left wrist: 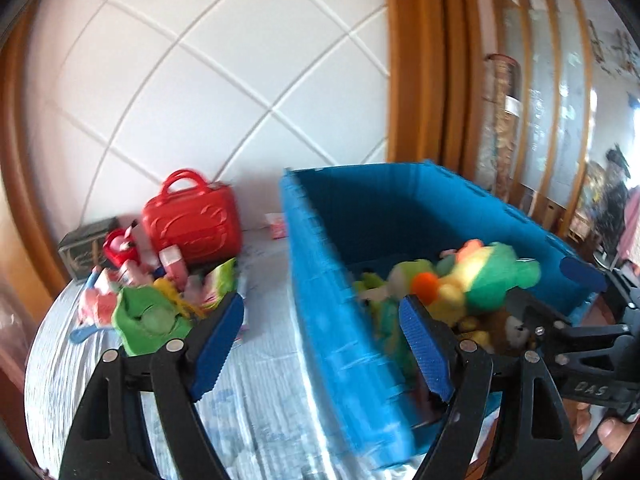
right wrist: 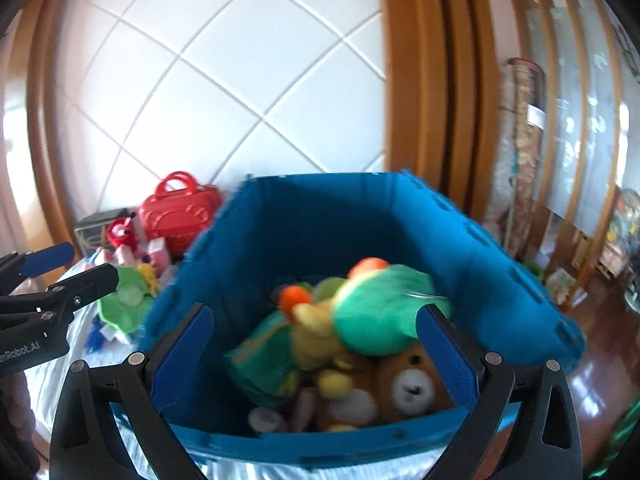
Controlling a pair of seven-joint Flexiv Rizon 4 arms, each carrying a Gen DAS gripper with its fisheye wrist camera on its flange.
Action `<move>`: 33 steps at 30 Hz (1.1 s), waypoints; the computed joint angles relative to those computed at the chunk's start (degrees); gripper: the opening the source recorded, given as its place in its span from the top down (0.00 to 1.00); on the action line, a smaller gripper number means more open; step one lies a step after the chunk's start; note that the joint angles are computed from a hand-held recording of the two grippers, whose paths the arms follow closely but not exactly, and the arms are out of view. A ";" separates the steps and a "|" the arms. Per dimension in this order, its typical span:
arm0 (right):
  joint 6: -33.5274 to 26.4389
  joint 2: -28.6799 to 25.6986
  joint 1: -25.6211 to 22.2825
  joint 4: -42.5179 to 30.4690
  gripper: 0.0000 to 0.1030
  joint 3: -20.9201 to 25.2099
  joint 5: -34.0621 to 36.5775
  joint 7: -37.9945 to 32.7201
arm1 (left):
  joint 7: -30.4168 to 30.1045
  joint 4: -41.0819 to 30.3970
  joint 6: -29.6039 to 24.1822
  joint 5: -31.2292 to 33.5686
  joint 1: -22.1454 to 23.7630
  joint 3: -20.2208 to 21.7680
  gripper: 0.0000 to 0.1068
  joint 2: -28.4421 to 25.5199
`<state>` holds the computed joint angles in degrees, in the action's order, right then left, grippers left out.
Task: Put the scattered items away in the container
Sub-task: 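Withdraw both grippers from the blue box back toward the pile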
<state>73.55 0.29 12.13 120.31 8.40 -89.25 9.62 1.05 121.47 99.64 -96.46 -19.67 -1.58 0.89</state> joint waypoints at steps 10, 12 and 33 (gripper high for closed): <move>-8.86 -8.64 11.17 -10.95 0.00 2.40 1.36 -1.82 | -2.47 3.67 -13.88 6.48 13.81 6.11 0.25 0.14; -10.38 -11.48 14.18 -14.15 0.00 2.12 1.53 -2.10 | -5.94 3.94 -17.60 12.21 18.15 7.90 0.25 -1.14; -17.90 -44.03 30.46 -47.89 0.00 -0.08 41.75 -38.14 | -21.56 -5.92 -21.02 33.50 42.51 5.09 0.25 -20.47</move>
